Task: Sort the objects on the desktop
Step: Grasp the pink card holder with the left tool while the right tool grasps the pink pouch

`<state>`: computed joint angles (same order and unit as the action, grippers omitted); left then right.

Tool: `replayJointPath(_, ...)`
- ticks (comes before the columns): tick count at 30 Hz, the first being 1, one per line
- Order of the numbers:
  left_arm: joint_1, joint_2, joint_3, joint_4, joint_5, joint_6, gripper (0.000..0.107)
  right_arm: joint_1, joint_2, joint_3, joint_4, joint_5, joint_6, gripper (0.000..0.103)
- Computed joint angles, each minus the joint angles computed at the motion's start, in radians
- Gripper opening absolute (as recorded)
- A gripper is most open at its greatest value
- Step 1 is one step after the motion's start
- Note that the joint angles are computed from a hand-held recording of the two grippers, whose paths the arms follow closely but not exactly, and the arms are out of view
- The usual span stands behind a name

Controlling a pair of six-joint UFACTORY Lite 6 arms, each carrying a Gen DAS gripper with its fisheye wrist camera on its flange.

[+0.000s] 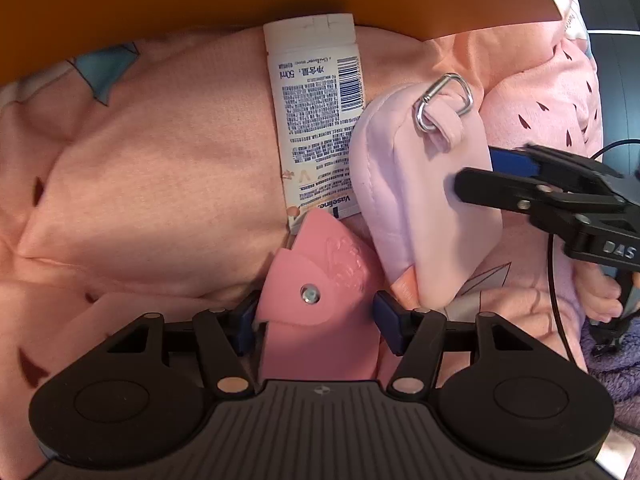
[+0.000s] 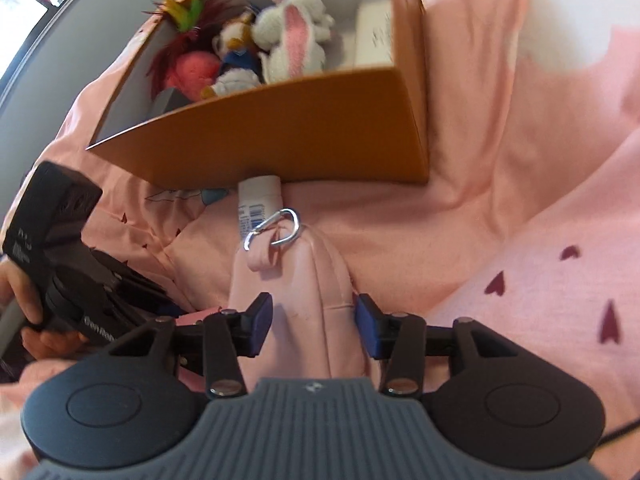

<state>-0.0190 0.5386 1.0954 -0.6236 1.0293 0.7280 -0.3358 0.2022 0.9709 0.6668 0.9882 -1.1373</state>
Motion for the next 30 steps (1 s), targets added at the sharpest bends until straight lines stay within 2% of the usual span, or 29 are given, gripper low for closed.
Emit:
replayJointPath(1, 0.001, -0.001, -0.003, -0.002, -0.001, -0.002, 0.068, 0.002, 0.027, 0.012, 0.000, 0.002, 0.009, 0.049)
replayJointPath(3, 0.014, -0.023, -0.018, -0.005, -0.002, -0.004, 0.058, -0.009, 0.074, 0.033, 0.014, 0.037, 0.016, 0.047)
replayJointPath(4, 0.025, -0.036, -0.026, -0.004, 0.003, -0.008, 0.056, -0.013, 0.075, 0.030, 0.018, 0.044, 0.013, 0.044)
replayJointPath(6, 0.055, -0.079, -0.053, -0.005, 0.009, -0.014, 0.043, -0.018, 0.055, 0.012, 0.025, 0.049, -0.006, 0.039)
replayJointPath(8, 0.086, -0.124, -0.074, -0.002, 0.020, -0.016, 0.038, -0.024, 0.022, -0.009, 0.029, 0.050, -0.022, 0.036)
replayJointPath(19, 0.154, -0.495, -0.236, 0.054, 0.002, -0.050, 0.028, -0.094, -0.145, -0.020, 0.075, 0.082, -0.096, 0.033)
replayJointPath(23, 0.208, -0.659, -0.270, 0.058, 0.010, -0.044, 0.027, -0.055, -0.219, -0.063, 0.094, -0.004, -0.098, 0.033)
replayJointPath(25, 0.193, -0.739, -0.295, 0.065, -0.029, -0.066, 0.027, -0.042, -0.233, -0.073, 0.094, -0.029, -0.098, 0.033)
replayJointPath(28, 0.079, -0.859, -0.346, 0.137, -0.173, -0.198, 0.026, -0.030, -0.204, -0.066, 0.107, -0.014, -0.075, 0.033)
replayJointPath(30, 0.062, -0.907, -0.361, 0.163, -0.212, -0.229, 0.026, -0.012, -0.210, -0.084, 0.114, -0.039, -0.059, 0.033)
